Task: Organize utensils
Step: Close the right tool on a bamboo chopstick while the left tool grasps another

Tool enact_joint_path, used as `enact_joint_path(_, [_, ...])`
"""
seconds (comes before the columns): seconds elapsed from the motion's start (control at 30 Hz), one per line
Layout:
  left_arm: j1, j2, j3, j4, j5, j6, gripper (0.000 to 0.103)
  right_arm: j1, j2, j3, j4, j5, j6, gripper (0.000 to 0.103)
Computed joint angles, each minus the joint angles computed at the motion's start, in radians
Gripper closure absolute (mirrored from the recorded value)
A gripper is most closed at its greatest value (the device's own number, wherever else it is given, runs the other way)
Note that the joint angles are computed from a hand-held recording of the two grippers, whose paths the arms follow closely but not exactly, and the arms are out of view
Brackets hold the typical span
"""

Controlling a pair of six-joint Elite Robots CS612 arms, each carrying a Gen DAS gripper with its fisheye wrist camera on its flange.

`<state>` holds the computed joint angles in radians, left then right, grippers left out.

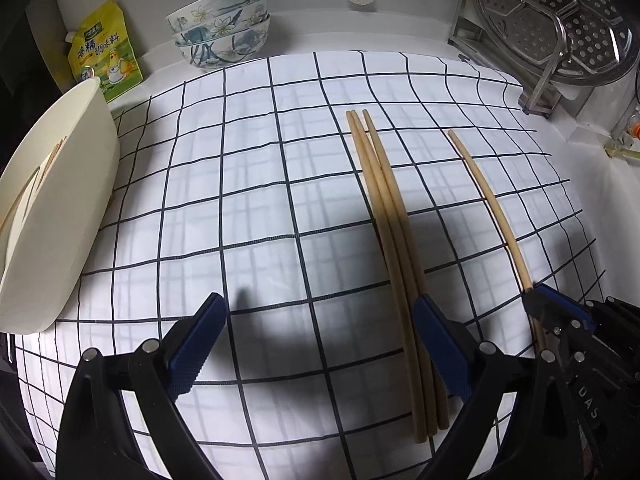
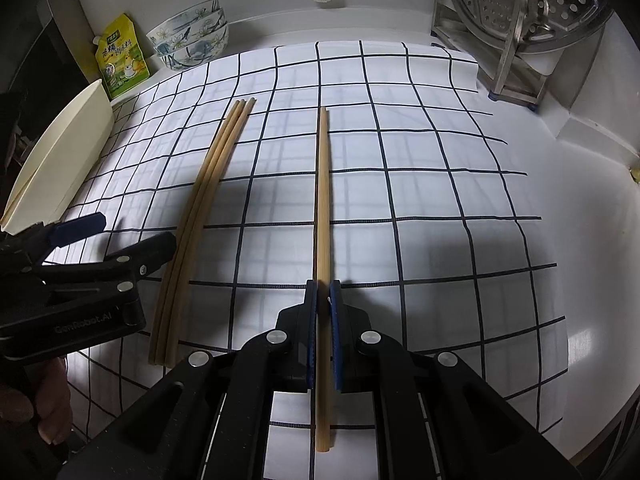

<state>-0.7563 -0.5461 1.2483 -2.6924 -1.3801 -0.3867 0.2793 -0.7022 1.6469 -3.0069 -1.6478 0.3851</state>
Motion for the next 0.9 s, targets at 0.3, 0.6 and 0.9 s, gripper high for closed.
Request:
enact_joint_path(0.3, [-0.004,0.005,-0.005,0.008,0.024,-0.008,0.008,-0.004,-0.001,-0.002,-0.013,0.002,-0.003,0.086])
enact_joint_path(0.6, [-0.007,0.020,-0.032,0.041,0.063,-0.029,0.006,-0.006,0.008,-0.020,0.015,-0.025,-0.002,0.071])
enact_joint_path(0.9, [-0.008,0.028,-0.044,0.013,0.049,-0.018,0.036,0.012,0.032,-0.061,0.026,-0.091,-0.051,0.071])
